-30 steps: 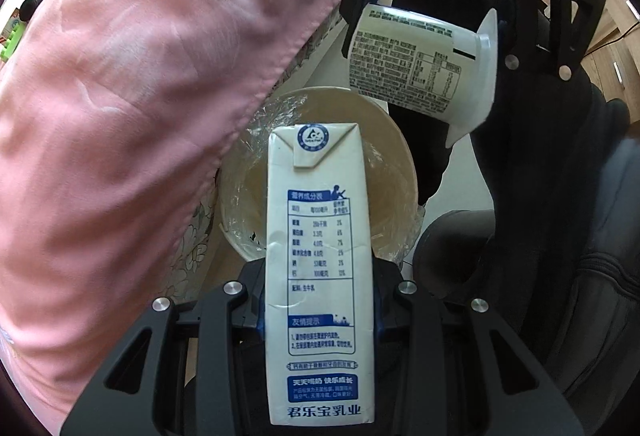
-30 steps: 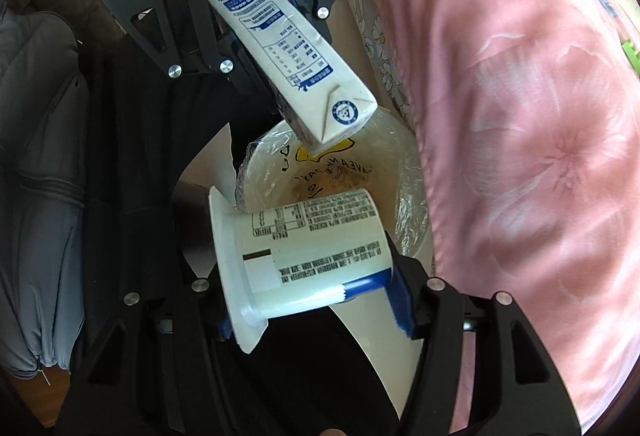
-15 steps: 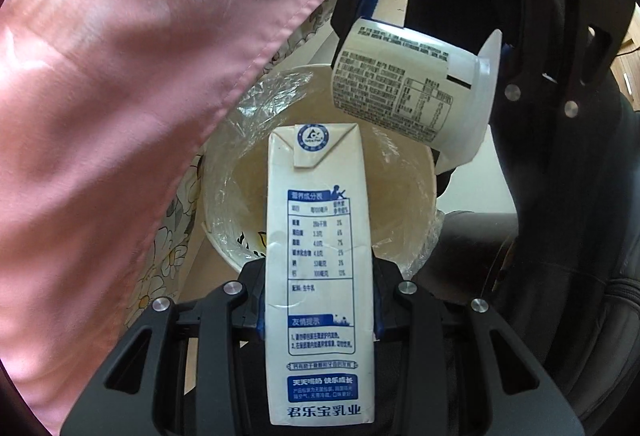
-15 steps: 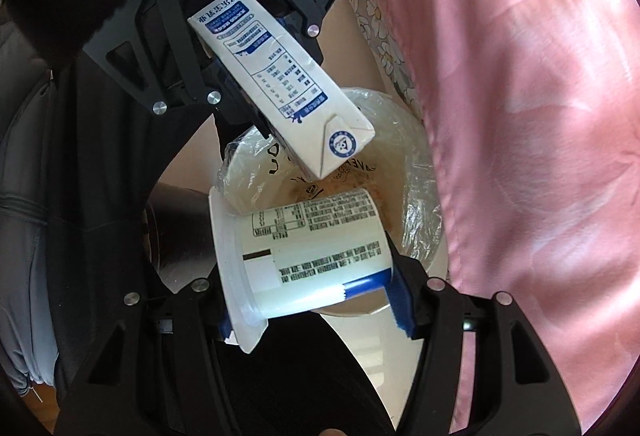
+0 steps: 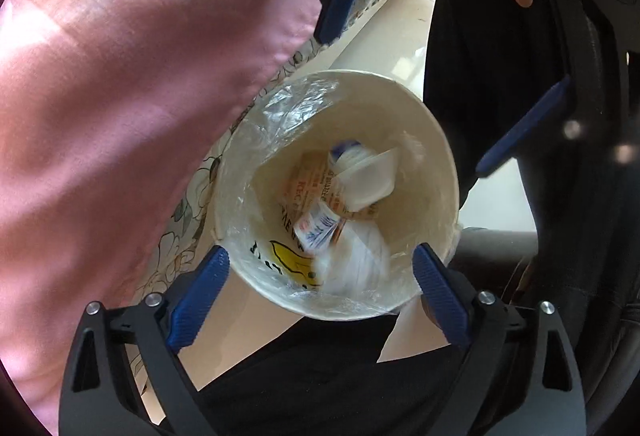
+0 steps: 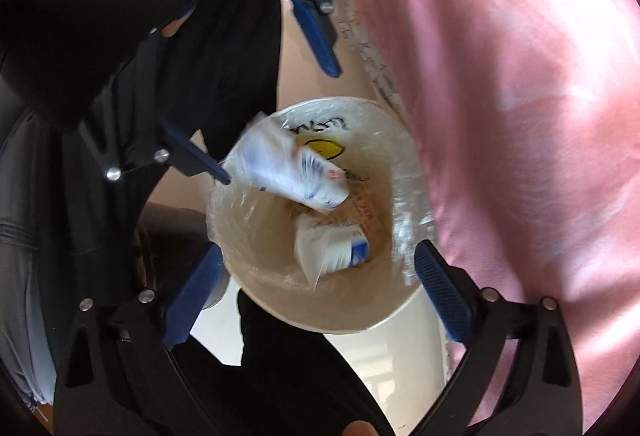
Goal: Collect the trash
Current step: 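Open left tool over the wastebasket while right tool releases the yogurt cup, then move both tools back over the bed toward the remaining items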
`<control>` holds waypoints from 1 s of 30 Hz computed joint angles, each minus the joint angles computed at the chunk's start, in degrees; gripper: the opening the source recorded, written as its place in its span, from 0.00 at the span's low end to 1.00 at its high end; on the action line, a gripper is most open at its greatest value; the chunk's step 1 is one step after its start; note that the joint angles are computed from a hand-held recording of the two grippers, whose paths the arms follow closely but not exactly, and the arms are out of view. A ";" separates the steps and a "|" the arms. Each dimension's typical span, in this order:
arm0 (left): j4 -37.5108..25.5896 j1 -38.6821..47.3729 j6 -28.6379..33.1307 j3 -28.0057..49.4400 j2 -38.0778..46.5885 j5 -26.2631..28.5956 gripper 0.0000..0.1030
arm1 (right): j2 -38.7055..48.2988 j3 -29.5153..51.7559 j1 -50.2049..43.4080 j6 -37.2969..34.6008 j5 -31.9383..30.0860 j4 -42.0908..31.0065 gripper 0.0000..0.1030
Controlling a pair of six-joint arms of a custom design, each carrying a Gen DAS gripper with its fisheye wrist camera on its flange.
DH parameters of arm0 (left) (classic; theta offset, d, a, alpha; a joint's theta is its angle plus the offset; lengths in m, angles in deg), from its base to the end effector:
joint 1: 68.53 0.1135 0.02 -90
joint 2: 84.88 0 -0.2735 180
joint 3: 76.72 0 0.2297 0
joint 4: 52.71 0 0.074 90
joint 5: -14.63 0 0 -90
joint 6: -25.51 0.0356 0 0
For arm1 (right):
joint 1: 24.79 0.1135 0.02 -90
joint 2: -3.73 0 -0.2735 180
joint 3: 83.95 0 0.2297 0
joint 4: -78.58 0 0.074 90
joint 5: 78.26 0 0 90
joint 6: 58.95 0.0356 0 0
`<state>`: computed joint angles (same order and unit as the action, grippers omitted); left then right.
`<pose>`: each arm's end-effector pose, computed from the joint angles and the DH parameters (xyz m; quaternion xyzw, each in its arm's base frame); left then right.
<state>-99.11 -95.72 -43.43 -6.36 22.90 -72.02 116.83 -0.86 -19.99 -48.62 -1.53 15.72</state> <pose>0.2639 -0.1379 0.1255 0.4094 0.9103 -0.0320 0.0522 0.3190 0.0350 0.1417 -0.6653 0.7371 0.1068 0.0505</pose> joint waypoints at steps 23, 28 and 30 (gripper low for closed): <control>-4.57 0.44 -2.51 0.55 -9.71 -0.80 0.92 | -9.59 1.82 -3.79 1.88 -2.80 -3.80 0.92; -7.20 1.09 -4.02 3.37 -12.88 -1.63 0.92 | -12.98 6.26 -5.49 0.50 -3.53 -9.58 0.92; -8.52 1.48 -4.88 5.13 -13.50 -2.36 0.92 | -13.42 8.26 -5.81 0.59 -3.27 -11.20 0.92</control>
